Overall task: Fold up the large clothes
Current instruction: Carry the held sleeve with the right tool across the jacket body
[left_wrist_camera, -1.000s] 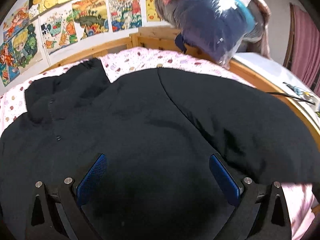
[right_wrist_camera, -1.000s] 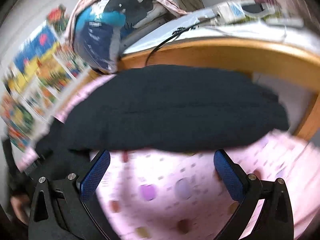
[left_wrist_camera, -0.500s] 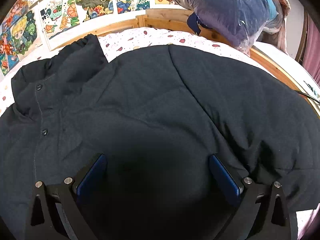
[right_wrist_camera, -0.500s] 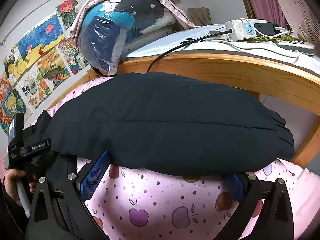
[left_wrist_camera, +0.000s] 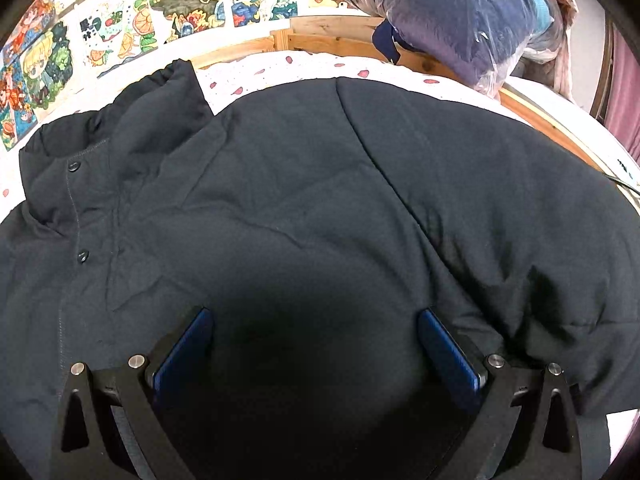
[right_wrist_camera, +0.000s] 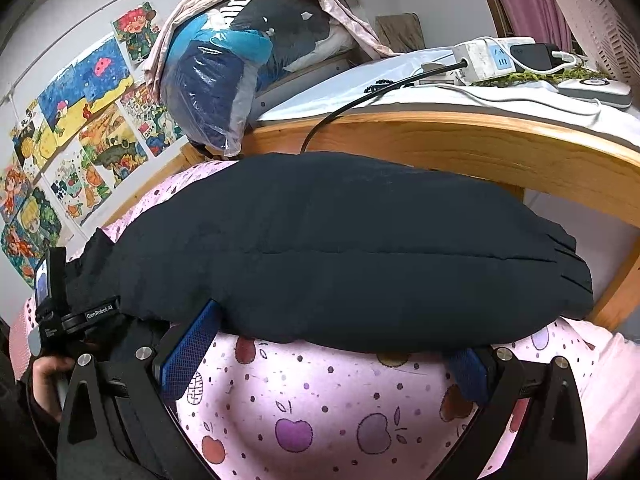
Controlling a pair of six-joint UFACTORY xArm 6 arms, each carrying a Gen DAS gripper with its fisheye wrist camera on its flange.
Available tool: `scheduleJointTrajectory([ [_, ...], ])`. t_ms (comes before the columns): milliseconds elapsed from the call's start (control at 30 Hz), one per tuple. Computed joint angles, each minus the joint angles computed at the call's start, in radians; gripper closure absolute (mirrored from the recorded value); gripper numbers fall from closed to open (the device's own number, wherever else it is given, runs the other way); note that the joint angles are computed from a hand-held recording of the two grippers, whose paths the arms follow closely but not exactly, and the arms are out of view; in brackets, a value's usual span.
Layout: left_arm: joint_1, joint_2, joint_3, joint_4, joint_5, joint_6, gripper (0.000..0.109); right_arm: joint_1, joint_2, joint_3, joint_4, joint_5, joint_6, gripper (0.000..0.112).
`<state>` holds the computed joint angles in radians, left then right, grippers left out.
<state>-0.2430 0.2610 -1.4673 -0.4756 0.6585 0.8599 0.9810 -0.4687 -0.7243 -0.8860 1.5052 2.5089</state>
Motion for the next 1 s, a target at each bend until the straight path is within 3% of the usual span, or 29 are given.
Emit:
scheduleJointTrajectory([
  [200, -0.002, -0.010, 0.035, -0.020, -0.043, 0.033, 0.006, 0.069, -0.087, 0.105, -0.085, -0.003, 0.244, 0.010],
  [367, -0.007, -0.021, 0.064, -0.046, -0.086, 0.063, 0.006, 0.130, -0.113, 0.148, -0.149, 0.061, 0.468, 0.011],
  [500, -0.012, -0.028, 0.088, -0.078, -0.120, 0.097, 0.006, 0.130, -0.077, 0.134, -0.151, 0.086, 0.540, 0.015],
  [767, -0.011, -0.030, 0.103, -0.126, -0.139, 0.142, 0.006, 0.120, -0.053, 0.119, -0.108, 0.137, 0.611, 0.045],
  [1000, -0.010, -0.029, 0.103, -0.135, -0.138, 0.149, 0.006, 0.115, -0.053, 0.108, -0.066, 0.169, 0.608, 0.083],
])
